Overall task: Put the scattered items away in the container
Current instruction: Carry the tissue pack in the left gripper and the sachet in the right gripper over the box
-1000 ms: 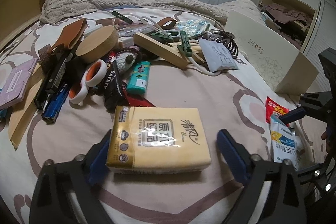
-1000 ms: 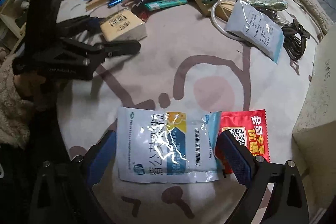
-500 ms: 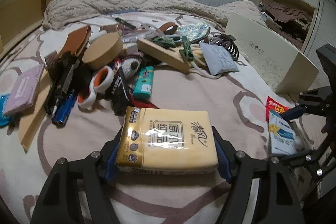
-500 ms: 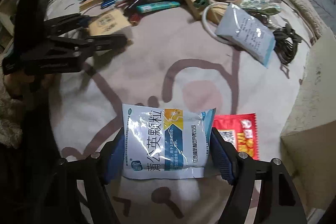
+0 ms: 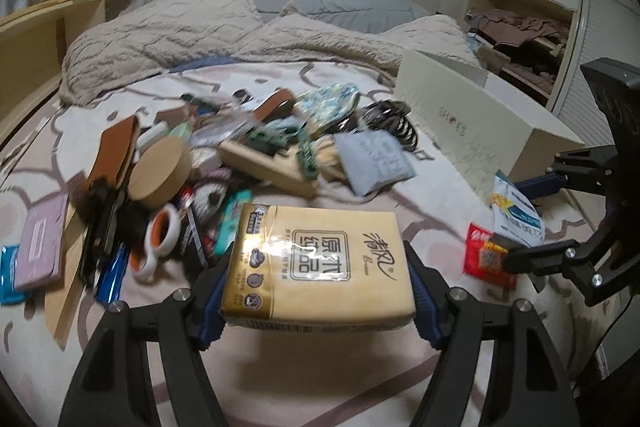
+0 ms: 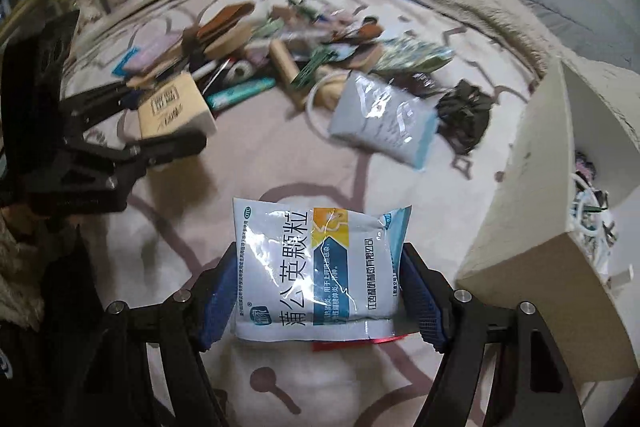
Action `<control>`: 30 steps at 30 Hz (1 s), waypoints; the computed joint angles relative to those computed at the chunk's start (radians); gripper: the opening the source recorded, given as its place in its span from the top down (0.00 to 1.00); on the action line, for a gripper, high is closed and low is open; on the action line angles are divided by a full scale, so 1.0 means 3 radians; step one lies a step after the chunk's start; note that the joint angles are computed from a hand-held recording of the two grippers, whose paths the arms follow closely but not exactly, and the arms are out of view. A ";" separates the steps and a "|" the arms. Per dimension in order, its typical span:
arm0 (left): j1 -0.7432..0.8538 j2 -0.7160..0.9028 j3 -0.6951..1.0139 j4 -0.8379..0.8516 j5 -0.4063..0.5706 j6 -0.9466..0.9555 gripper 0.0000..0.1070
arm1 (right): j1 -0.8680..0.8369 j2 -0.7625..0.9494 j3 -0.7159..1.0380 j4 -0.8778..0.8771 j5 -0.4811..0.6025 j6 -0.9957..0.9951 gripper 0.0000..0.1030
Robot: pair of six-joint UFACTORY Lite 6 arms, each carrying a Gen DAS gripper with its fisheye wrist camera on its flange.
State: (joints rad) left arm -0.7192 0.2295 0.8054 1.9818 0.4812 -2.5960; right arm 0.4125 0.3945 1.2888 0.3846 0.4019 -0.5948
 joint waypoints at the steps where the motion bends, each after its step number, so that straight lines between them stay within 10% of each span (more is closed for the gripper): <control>1: 0.0015 0.0013 0.0056 0.0023 -0.0035 0.0016 0.31 | -0.0007 -0.0019 0.0026 -0.0026 -0.0022 0.0049 0.26; 22: 0.0054 0.0838 0.1761 0.0076 -0.0618 0.0715 0.31 | -0.1014 -0.0044 0.0707 -0.0170 -0.0210 0.0739 0.26; 30: 0.0135 0.1236 0.2426 -0.0102 -0.0888 0.1057 0.31 | -0.1350 0.0668 0.1943 -0.0350 0.0386 0.1148 0.26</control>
State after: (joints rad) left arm -0.6786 0.6003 1.5331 1.9511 0.2149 -2.2789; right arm 0.0076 0.5948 1.8718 0.2796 0.5177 -0.2504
